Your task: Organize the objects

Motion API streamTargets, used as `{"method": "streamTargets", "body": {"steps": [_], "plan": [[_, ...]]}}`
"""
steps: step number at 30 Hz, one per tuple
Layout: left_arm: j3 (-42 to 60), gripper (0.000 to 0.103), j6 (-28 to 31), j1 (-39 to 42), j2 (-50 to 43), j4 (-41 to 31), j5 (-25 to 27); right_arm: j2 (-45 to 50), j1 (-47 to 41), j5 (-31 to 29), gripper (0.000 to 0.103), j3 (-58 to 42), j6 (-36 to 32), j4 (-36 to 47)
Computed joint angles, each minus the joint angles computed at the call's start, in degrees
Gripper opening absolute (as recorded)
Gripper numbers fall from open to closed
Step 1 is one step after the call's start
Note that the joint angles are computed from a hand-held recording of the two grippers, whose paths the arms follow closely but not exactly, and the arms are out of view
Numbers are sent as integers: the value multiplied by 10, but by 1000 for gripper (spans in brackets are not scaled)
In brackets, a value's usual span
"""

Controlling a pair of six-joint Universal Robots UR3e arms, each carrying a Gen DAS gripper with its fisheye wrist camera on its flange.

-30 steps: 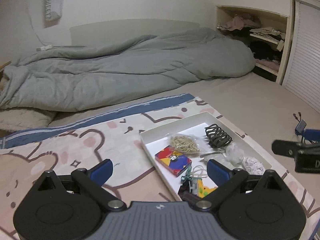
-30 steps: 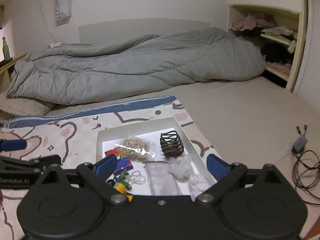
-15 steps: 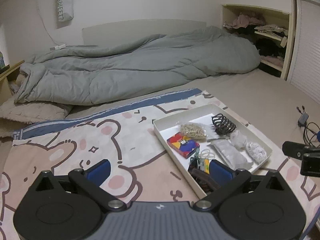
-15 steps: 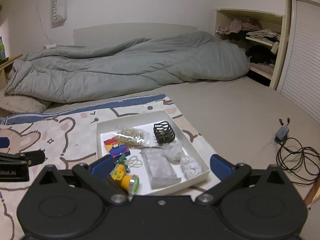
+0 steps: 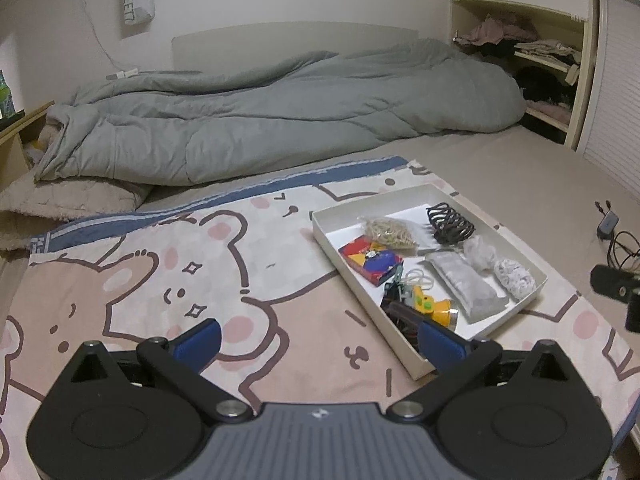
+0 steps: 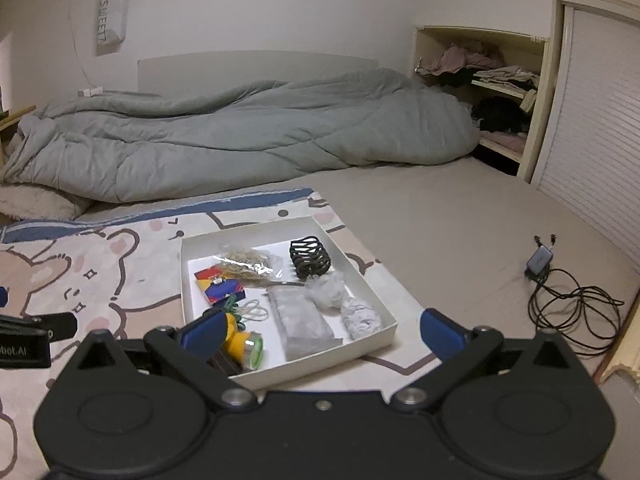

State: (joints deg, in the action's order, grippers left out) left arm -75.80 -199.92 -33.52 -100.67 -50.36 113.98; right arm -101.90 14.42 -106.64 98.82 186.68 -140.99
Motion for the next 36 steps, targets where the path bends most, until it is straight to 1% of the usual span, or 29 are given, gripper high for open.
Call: {"method": "streamTargets", "body": {"steps": [11, 16, 36], "plan": [[-3, 103, -20, 6, 6, -7, 5, 3, 2, 0, 103, -11, 6, 29], [-7, 103, -18, 7, 14, -2, 1, 6, 5, -3, 103, -16, 9, 41], [-13, 103, -14, 1, 22, 5, -3, 7, 15, -17, 103, -16, 9, 41]]}}
